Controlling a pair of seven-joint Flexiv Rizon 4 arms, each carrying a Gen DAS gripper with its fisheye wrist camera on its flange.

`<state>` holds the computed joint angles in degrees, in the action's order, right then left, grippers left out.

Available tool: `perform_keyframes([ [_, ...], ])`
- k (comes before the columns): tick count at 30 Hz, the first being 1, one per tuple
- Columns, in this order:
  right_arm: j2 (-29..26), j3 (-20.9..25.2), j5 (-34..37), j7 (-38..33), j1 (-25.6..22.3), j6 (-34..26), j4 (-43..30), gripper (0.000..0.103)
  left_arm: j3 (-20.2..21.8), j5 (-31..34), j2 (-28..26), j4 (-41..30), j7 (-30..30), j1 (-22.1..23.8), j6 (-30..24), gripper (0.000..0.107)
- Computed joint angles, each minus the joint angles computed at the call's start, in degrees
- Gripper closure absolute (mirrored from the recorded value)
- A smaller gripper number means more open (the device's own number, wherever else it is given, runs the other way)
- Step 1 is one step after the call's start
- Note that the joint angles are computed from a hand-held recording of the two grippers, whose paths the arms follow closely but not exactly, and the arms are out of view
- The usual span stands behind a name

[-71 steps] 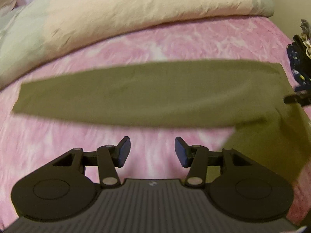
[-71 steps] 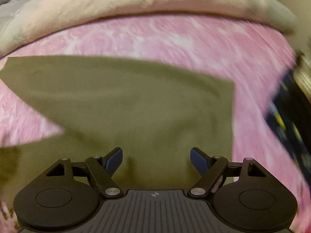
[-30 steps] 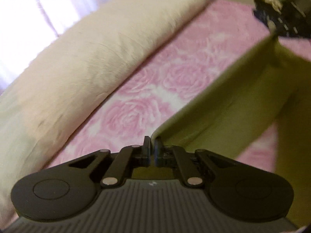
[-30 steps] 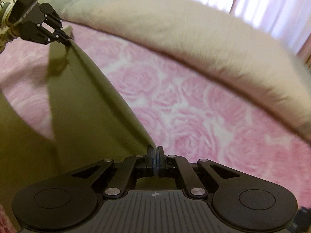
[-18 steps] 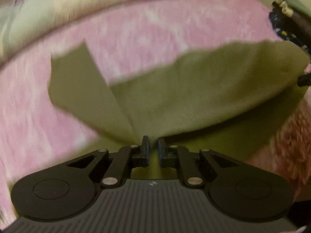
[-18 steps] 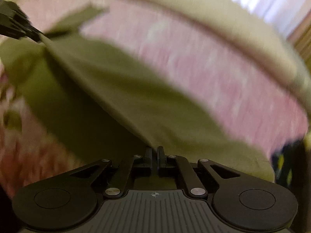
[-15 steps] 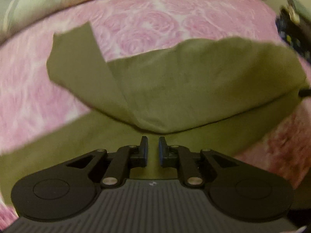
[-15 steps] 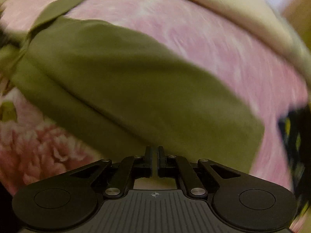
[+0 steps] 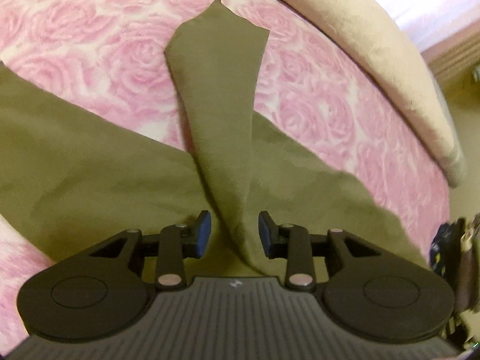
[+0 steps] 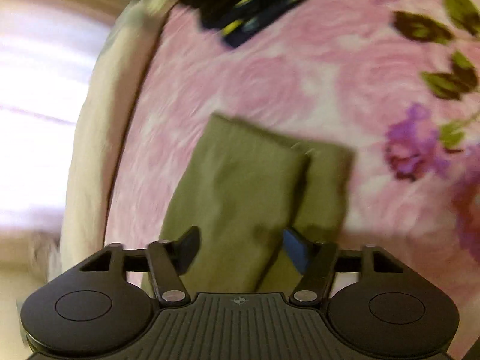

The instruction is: Fold clothes

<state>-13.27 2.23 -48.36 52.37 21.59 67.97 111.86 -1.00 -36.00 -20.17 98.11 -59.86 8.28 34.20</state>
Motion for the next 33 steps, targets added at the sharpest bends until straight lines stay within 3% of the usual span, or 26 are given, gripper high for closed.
perform_keyframes([
  [3, 1.3, -1.4, -4.3, 5.2, -0.3, -0.3, 1.8, 0.045, -0.3, -0.9, -0.2, 0.4, -1.2, -0.4, 0.7, 0.069],
  [7, 2.0, -0.9, -6.9, 8.1, -1.9, 0.1, 3.4, 0.045, -0.4, 0.7, -1.5, 0.1, -3.0, -1.2, 1.9, 0.069],
  [9, 1.4, -0.3, -5.8, 7.7, -2.5, 0.0, 3.2, 0.045, -0.5, 1.9, -1.7, 0.0, -1.4, -1.3, 2.5, 0.076],
  [10, 1.2, -0.3, -5.7, 7.5, -2.8, 0.6, 3.4, 0.046, -0.5, 2.7, -1.9, -0.3, -0.6, -1.4, 2.5, 0.096],
  [11, 0.8, -0.5, -5.7, 7.1, -3.3, 1.5, 3.5, 0.066, -0.7, 2.6, -1.7, -0.1, 0.7, -1.2, 3.0, 0.106],
  [12, 0.4, -0.4, -4.7, 5.5, -3.7, 2.0, 3.3, 0.088, -0.7, 2.6, -1.4, 0.1, 1.9, -1.1, 3.5, 0.106],
  [14, 0.7, -0.4, -3.7, 2.1, -3.5, 0.3, 2.6, 0.096, -1.3, 0.4, 0.0, 1.7, 5.7, -0.5, 5.3, 0.106],
  [18, 3.4, -1.1, -12.1, 2.7, -4.0, -0.6, 3.1, 0.097, -0.9, -6.0, 5.6, 8.3, 14.0, -0.1, 9.1, 0.106],
  [22, 4.0, 2.0, -4.6, -4.8, -5.0, -2.6, 3.7, 0.097, 1.2, -3.8, 7.3, 10.9, 14.2, -0.9, 8.6, 0.106],
  [29, 5.3, 1.9, -7.1, -3.8, -4.7, -3.3, 5.1, 0.097, 1.7, -6.8, 9.6, 14.1, 19.0, -1.4, 10.5, 0.106],
  [33, 5.6, 3.1, -3.7, -6.5, -5.0, -4.7, 5.5, 0.097, 2.1, -5.3, 9.9, 15.2, 20.0, -1.9, 11.0, 0.106],
])
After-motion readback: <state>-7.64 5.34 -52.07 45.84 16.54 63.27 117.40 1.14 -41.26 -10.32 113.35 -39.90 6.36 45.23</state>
